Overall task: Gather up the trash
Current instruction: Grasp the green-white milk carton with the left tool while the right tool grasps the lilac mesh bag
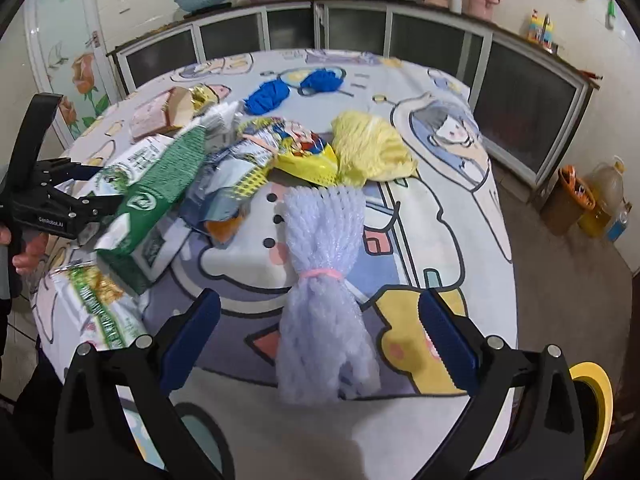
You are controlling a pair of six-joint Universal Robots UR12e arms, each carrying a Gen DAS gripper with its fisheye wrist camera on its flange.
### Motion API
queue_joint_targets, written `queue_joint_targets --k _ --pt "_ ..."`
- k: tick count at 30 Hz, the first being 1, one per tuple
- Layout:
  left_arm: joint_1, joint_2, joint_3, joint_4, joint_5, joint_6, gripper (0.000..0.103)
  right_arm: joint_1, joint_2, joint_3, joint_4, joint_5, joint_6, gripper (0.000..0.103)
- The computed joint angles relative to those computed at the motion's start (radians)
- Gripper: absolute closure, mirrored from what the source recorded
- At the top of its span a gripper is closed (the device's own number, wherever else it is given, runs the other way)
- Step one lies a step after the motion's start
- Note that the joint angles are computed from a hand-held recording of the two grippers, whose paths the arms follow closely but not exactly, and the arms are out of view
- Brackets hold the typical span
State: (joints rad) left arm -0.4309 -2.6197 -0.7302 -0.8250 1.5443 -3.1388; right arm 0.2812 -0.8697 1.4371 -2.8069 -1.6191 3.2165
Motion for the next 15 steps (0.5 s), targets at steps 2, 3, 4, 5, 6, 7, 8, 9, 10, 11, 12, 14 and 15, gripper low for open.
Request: queue_joint_targets --k 2,3,4,5,6,7,8,9,10,11,12,14,15 --pt "0.001 -0.012 0.020 -0.023 -0.013 0.000 0.007 -0.002 0.008 -0.014 0.020 -0.002 0.005 0.008" --pt "0.002 -0.019 0.028 -0.027 -0.019 0.002 0.007 -0.004 0.012 -0.020 0.026 0.005 0.011 0.008" --pt "0.003 -0.026 0.039 -0.033 -0.019 0.006 0.007 -0.007 0.016 -0.026 0.036 0.020 0.016 0.008" --pt "0.003 -0.033 0.049 -0.042 -0.017 0.009 0.007 -0.009 0.020 -0.033 0.048 0.025 0.020 0.008" --pt "0.004 -0.038 0.057 -0.049 -0.020 0.006 0.007 -0.009 0.023 -0.037 0.055 0.020 0.022 0.009" --pt "0.005 -0.041 0.061 -0.052 -0.029 0.003 0.007 -0.007 0.026 -0.042 0.061 0.011 0.022 0.010" --pt "0.005 -0.040 0.059 -0.047 -0.030 -0.002 0.008 -0.006 0.028 -0.046 0.070 0.004 0.023 0.017" --pt "0.005 -0.038 0.055 -0.038 -0.030 -0.003 0.010 -0.006 0.029 -0.049 0.078 0.003 0.027 0.025" --pt "0.005 -0.039 0.055 -0.036 -0.027 -0.003 0.015 -0.006 0.029 -0.051 0.087 0.005 0.035 0.027" --pt "0.005 -0.036 0.048 -0.026 -0.019 -0.002 0.020 -0.007 0.029 -0.052 0.096 0.009 0.041 0.028" --pt "0.006 -0.033 0.044 -0.020 -0.014 0.000 0.027 -0.009 0.030 -0.053 0.106 0.015 0.046 0.037" --pt "0.008 -0.028 0.031 -0.002 -0.003 -0.011 0.044 -0.006 0.032 -0.056 0.121 -0.004 0.058 0.053" --pt "0.010 -0.026 0.027 0.004 -0.007 -0.020 0.044 -0.005 0.032 -0.054 0.116 -0.010 0.064 0.065"
